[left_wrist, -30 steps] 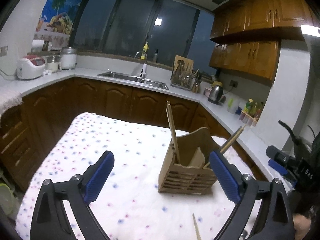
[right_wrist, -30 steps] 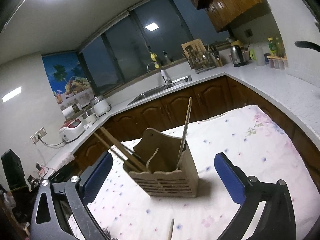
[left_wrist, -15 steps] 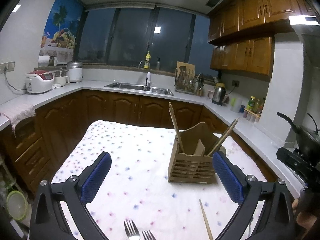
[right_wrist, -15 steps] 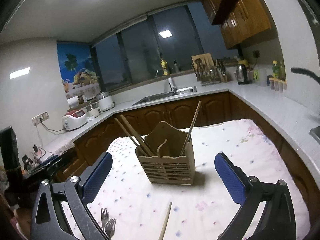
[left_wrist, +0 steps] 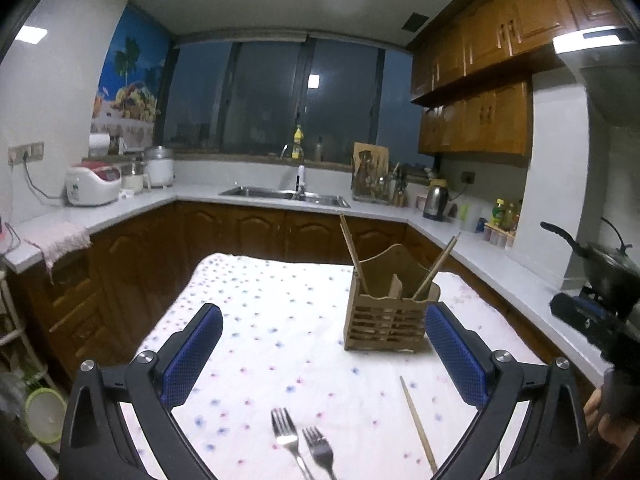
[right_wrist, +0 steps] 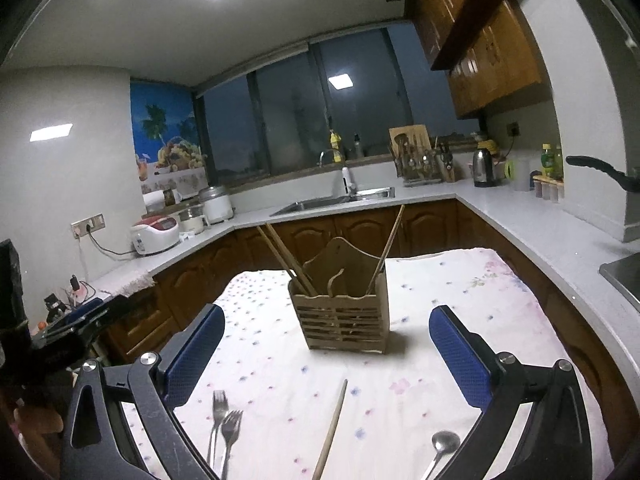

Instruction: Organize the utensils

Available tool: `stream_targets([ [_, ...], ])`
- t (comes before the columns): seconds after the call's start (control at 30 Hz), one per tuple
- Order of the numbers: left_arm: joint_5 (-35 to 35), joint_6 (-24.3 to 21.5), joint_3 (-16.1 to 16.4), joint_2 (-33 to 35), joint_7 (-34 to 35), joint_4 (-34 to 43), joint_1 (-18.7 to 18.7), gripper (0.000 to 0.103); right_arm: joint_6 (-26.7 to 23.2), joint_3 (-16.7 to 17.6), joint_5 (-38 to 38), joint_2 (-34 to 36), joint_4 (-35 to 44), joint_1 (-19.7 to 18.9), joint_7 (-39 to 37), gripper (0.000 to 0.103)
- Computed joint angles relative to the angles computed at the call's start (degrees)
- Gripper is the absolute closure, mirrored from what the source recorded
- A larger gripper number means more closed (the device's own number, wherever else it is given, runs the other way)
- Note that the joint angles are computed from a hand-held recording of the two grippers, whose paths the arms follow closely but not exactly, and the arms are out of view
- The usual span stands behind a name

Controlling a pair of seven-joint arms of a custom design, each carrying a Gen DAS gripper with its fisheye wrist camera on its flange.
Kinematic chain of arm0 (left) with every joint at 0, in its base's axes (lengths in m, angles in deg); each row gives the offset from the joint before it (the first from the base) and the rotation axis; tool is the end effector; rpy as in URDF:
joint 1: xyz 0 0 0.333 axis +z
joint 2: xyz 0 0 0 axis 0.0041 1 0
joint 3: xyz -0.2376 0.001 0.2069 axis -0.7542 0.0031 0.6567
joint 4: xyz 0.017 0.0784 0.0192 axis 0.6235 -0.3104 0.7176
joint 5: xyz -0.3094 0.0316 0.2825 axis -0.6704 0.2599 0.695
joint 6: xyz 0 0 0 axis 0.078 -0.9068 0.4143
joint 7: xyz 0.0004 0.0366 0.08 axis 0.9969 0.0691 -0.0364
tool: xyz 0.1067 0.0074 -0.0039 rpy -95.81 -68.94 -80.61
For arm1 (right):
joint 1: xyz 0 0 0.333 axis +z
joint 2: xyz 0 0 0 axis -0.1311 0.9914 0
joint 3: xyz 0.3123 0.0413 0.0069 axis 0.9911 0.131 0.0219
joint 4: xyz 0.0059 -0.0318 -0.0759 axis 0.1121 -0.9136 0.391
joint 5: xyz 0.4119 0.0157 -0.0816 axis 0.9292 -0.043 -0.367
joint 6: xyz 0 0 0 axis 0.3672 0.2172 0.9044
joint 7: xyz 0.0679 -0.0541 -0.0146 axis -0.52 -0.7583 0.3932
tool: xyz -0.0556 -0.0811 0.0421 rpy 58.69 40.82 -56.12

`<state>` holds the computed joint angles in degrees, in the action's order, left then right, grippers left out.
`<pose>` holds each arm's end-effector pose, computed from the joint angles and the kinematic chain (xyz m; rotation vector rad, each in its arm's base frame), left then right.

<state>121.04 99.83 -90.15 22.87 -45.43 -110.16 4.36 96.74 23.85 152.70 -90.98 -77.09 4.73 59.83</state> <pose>0.4749 -0.1607 0.6313 -1.6481 1.0137 -0.8611 0.6146 0.1201 0.6461 -1.5985 0.9768 -0.3786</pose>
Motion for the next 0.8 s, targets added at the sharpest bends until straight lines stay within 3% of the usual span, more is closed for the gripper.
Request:
stream_targets([
  [0.17,-1.1,-0.2,-0.1,-3.9,2.5,-2.7,-1.3,0.001,2.2,-0.9,6.0,-5.3,-3.2,0.9,-8.9,0.000],
  [0.27,-0.8,-0.5,-1.3,-7.0,-1.2,-4.9,-0.1,0.001,3.2,-1.8,10.0,-8.5,-5.4,2.0,-13.3,0.000],
  [0.43,-1.8,-0.1,-2.8,-8.9,-6.7,-8.8,1.0,0.001,2.7,-2.8,10.0,-12.1,-11.3,3.5,-13.9,0.000],
  [0.53,-0.3,-0.6,-3.9,-8.7,-8.2,-10.6,1.0,0.001,6.6,-2.4,11.2,-12.9,-15.6,4.3,-14.3,0.000],
  [0.63,2.4,-4.4,-6.5,-9.3,-12.0,-12.9,0.7,0.001,9.4,-2.5,15.3,-13.2,-18.7,5.2,-18.3,0.000],
  [0.8,4.2,-6.7,-6.3,-8.2,-12.4,-13.8,-2.0,0.001,11.3,-2.1,20.5,-14.5,-22.2,5.2,-23.2,0.000],
])
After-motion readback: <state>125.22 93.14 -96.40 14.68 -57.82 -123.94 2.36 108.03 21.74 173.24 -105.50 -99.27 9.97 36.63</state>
